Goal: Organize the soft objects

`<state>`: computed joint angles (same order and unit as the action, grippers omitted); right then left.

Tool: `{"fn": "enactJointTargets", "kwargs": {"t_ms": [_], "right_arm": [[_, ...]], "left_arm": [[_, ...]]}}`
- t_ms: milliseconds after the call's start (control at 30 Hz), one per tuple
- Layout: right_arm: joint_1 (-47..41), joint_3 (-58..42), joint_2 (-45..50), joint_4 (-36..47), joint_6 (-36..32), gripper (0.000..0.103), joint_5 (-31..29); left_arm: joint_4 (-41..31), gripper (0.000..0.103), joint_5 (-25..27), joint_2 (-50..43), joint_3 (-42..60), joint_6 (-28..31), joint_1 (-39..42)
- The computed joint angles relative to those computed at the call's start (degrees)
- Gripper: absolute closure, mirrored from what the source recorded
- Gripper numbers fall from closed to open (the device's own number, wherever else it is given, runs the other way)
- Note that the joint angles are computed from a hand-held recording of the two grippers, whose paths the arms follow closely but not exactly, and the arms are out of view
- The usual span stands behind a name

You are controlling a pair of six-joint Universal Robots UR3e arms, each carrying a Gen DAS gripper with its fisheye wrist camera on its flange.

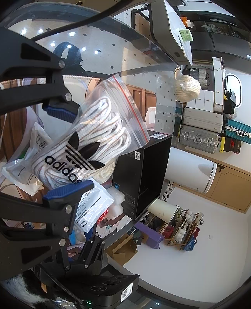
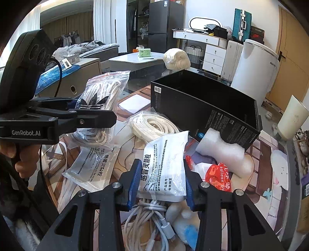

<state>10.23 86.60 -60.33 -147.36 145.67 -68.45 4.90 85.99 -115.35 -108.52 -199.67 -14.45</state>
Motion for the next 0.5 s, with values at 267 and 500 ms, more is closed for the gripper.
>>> {"fn": "enactJointTargets", "kwargs": {"t_ms": [267,500], "right_arm": [[2.21,-4.31,2.61,2.20,-0.44,0.063,-2.76],[3.49,-6.84,4.65,3.15,-0.16,0.062,-4.52]], "left_arm": [[-0.10,0.046,-0.21,-0.46,0.21,0.00,0.03],[-0.29,0.046,-0.41,-0.65,0.31,0.37,0.04]]}}
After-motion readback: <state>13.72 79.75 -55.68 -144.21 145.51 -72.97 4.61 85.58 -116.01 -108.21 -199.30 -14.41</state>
